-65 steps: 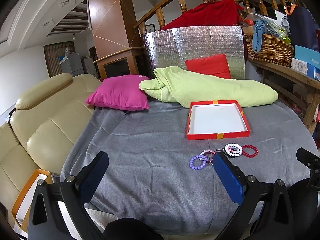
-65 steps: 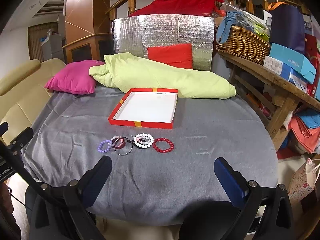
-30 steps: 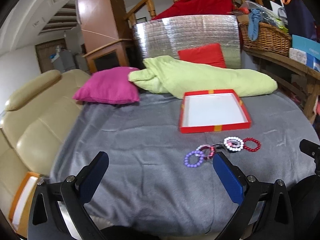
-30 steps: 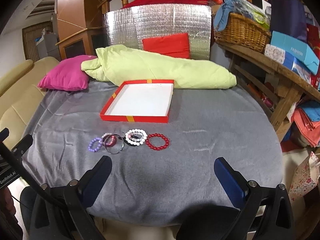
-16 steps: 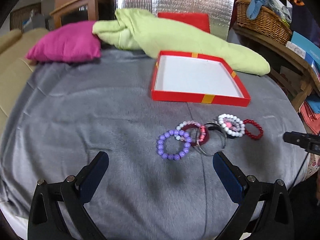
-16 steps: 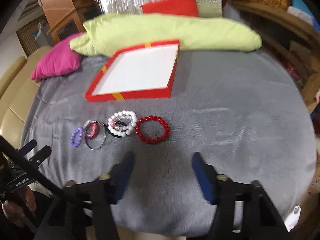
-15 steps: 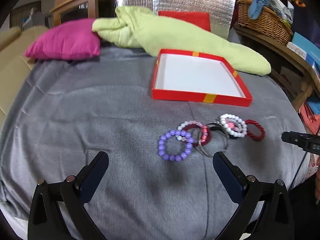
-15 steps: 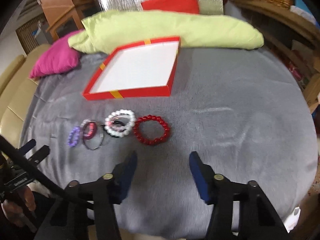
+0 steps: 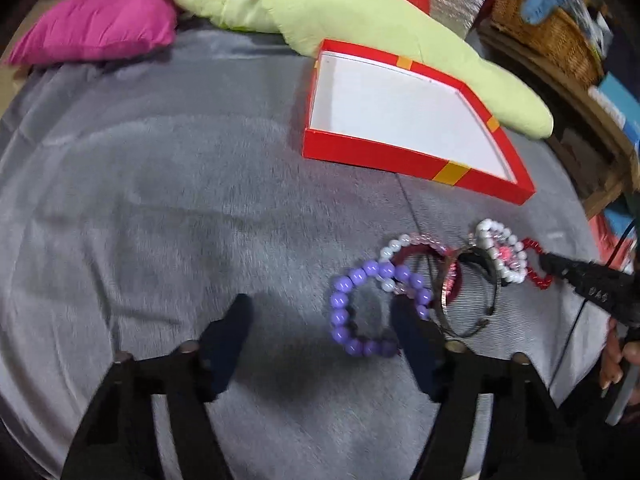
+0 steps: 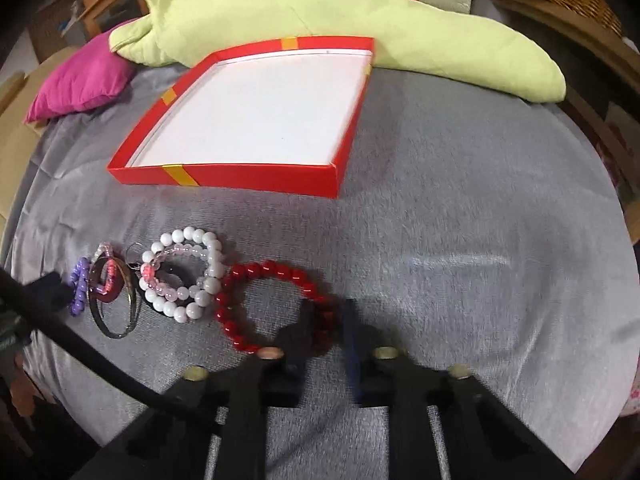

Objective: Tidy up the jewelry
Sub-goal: 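Grasp the purple bead bracelet with left tool while right tool grasps red bead bracelet, then carry both bracelets into the red box and open both tools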

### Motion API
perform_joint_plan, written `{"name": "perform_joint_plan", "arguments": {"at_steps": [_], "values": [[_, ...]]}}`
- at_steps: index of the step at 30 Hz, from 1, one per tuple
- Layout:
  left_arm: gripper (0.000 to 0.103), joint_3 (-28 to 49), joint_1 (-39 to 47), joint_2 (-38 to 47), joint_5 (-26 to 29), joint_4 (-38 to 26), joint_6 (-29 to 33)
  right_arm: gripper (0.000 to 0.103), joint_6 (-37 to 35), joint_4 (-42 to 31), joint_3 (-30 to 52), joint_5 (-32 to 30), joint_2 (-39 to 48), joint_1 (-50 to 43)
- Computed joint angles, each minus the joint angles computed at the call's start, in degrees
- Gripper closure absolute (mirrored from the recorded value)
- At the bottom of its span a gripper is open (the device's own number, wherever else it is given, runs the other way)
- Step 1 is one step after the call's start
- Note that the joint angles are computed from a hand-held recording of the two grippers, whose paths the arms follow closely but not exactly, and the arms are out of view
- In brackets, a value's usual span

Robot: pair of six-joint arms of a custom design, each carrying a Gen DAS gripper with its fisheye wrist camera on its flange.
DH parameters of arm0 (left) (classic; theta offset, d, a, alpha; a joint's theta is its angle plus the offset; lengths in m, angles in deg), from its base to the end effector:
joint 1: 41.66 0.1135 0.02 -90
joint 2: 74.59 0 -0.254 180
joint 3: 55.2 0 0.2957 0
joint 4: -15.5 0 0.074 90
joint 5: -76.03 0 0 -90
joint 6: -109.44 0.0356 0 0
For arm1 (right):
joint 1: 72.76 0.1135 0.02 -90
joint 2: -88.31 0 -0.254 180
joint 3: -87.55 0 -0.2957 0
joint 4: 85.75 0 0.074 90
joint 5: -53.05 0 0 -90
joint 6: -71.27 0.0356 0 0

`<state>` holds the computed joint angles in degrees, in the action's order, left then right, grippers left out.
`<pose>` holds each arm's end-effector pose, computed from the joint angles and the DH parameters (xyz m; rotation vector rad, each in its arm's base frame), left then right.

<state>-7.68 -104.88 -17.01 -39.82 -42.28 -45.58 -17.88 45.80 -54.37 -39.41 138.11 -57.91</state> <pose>0.1107 -0.1849 0.1781 -0.1556 2.5635 -0.1950 0.1930 0.0528 0.1524 -0.3351 2.6061 0.1515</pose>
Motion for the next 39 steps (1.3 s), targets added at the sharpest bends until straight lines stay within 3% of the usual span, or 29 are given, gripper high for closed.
{"name": "perform_joint_plan", "arguments": {"at_steps": [4, 7, 14, 18, 20, 25, 31, 35, 39], "values": [[0.065, 1.8, -1.1, 3.4, -1.3, 0.5, 3.4, 0.093, 0.4, 1.1, -1.1, 1.7, -2.4, 1.5], [0.092, 1.8, -1.8, 4.1, -1.4, 1.9, 5.4, 0.093, 1.1, 1.0, -1.5, -0.4, -5.3, 0.0], [0.093, 3.2, -6.0, 2.5, -6.5, 0.2, 3.4, 0.093, 2.6, 0.1, -2.2, -5.2, -15.0, -2.7], [0.093, 3.9, -7.9, 0.2, -9.9, -1.4, 2.7, 0.093, 3.2, 0.2, -3.0, -12.4, -19.9, -6.8], [0.093, 3.1, -6.5, -2.2, -10.6, -0.4, 5.3, 0.093, 3.9, 0.6, -3.5, -13.2, -22.1, -6.9], [0.093, 3.2, -2.4, -4.0, -11.3, 4.3, 12.4, 0.093, 6.8, 6.6, -2.4, -16.1, -18.8, -6.0], [0.093, 7.2, 6.2, -0.1, -9.4, 13.6, 25.5, 0.093, 11.5, 16.3, -0.4, -17.3, -10.6, -4.4], [0.093, 9.4, 13.5, 6.3, -3.8, 22.1, 32.1, 0.093, 14.1, 21.5, 2.3, -16.3, -2.6, -3.0], [0.093, 10.7, 18.8, 13.1, 1.3, 27.3, 32.8, 0.093, 16.3, 26.8, 5.6, -16.0, 7.7, -1.8]]}}
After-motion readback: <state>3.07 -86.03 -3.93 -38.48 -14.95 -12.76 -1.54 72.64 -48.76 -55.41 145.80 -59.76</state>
